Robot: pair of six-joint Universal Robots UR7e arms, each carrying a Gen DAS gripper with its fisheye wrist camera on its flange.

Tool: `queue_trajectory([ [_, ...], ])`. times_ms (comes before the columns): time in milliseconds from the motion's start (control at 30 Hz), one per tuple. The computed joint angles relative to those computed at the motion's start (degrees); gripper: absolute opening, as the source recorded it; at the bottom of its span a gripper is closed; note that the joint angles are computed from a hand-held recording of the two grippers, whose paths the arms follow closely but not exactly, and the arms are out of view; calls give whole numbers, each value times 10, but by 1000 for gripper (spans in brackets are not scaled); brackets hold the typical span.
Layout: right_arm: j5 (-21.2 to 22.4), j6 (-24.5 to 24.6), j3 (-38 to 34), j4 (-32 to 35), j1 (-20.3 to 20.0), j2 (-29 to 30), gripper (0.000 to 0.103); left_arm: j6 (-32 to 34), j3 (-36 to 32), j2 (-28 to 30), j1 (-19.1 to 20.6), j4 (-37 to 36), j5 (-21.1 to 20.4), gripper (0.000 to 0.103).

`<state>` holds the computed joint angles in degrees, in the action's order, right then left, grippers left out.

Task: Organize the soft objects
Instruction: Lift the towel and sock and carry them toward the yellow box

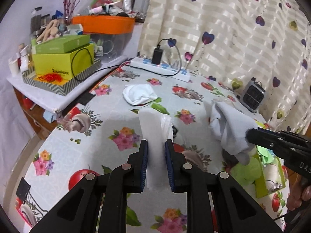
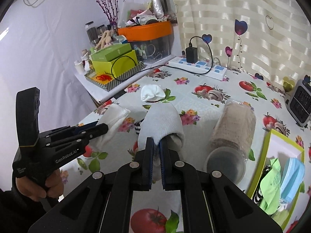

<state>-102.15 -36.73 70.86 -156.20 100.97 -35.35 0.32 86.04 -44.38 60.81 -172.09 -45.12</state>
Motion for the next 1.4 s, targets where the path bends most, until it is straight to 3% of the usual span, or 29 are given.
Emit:
queue_trajectory([
  [233,30,10,39,-31,-10,-29,6,17,7,-1,-19,-18,-14,17],
  [600,66,46,108,-105,-35,-86,6,29,-23,25,-38,13,-51,17],
  [1033,61,85,162,-205,-69,-156,7,72,-91,79,-62,47,-98,17],
  [1400,53,117,180,-240,-99,-185,7,86,-154,127,-74,84,-133,17],
])
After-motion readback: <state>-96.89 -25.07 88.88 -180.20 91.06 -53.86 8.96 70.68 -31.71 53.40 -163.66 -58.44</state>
